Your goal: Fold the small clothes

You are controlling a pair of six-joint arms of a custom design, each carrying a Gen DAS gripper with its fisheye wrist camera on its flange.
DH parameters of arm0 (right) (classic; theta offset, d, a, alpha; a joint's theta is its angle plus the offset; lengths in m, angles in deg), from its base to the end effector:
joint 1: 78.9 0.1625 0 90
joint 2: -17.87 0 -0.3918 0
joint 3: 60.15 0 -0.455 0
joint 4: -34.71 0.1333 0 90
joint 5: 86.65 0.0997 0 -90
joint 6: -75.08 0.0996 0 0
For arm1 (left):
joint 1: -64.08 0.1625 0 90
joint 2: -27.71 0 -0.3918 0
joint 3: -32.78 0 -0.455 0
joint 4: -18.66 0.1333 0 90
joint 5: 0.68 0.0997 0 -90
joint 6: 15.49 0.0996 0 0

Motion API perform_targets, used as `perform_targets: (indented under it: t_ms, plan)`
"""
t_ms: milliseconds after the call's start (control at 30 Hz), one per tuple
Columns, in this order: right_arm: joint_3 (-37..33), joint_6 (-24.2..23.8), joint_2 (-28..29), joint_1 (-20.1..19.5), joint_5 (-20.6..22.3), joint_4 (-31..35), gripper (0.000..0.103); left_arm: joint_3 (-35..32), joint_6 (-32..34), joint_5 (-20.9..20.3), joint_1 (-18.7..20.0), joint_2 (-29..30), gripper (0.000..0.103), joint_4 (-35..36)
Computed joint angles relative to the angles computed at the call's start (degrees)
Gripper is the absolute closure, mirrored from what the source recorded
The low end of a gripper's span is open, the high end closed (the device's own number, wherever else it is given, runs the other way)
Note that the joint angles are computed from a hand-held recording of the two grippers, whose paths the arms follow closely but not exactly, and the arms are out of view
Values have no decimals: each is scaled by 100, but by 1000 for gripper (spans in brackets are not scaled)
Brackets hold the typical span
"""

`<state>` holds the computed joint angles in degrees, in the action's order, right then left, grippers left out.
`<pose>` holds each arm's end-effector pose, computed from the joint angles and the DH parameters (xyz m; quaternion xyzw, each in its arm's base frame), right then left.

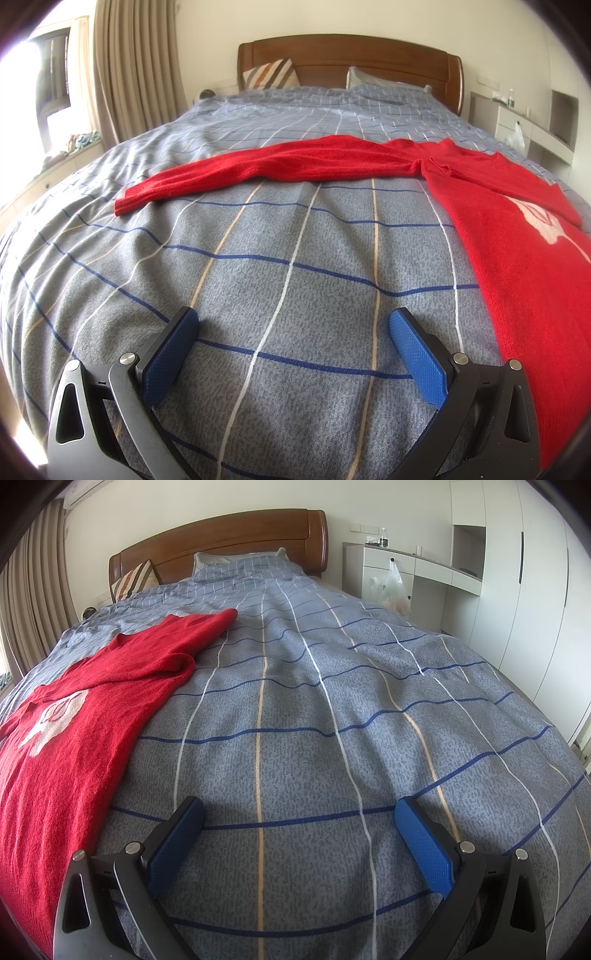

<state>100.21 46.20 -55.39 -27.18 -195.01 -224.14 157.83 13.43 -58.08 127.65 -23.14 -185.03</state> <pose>-0.0710 -0.2545 0.1684 -0.1652 -0.7354 0.4715 0.4578 -0.0558 -0.5323 0.0272 0.3356 0.8441 -0.3184 0.2711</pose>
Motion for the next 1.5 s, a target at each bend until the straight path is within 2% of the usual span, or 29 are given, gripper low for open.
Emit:
perform_targets:
  t_ms: [267, 300, 367, 400, 533, 667, 700, 733, 800, 867, 967, 1033, 1100, 1133, 1200, 1300, 1400, 1500]
  plan:
    - [-2, 1, 3, -2, 3, -2, 1, 11, -89, 64, -30, -77, 0, 191]
    - [-4, 2, 4, -1, 1, 0, 1, 7, -198, 153, -76, -177, 0, 480]
    - [-1, 3, 8, -4, 7, -9, 1, -59, -433, 160, -150, -538, 1, 1499]
    - [-5, 0, 5, -3, 4, -3, 1, -110, -462, 31, -157, -721, 1, 1884]
    - [4, 4, -6, -19, 32, 9, 1, -594, -598, -498, -65, -1191, 1, 2624]
    - [-15, 12, -19, 65, -60, 49, 1, -1746, -1730, -1167, 471, -1060, 1, 3827]
    - [-22, 16, -30, 80, -74, 69, 0, -2037, -2032, -1213, 601, -927, 1, 4061]
    - [-22, 16, -30, 80, -74, 69, 1, -2330, -2310, -1147, 710, -760, 1, 4292]
    - [-24, 16, -26, 83, -78, 67, 1, -2798, -2822, -732, 841, -448, 7, 4620]
    - [-27, 15, -22, 89, -86, 64, 1, -3025, -3263, -413, 951, -258, 11, 4612]
    - [-24, 16, -24, 83, -76, 65, 1, -3267, -3812, -348, 1119, -92, 15, 4634]
    - [-25, 14, -22, 79, -74, 62, 1, -3375, -3846, -351, 1151, 3, 22, 4581]
    - [-25, 15, -20, 78, -74, 61, 0, -3538, -3594, -373, 1134, 142, 62, 4658]
    - [-25, 15, -20, 78, -74, 61, 0, -3657, -3524, -312, 1100, 219, 102, 4868]
    - [-24, 17, -22, 78, -74, 62, 0, -3664, -3421, -107, 945, 229, 101, 4839]
    - [-36, 15, -34, 98, -98, 86, 0, -3607, -3016, -249, 537, 157, 101, 4591]
    - [-15, 17, -77, 53, -48, 117, 0, -3655, -2552, -590, -84, 209, 101, 4518]
    - [-13, 18, -84, 53, -47, 122, 0, -3812, -2267, -1170, -715, 402, 101, 4640]
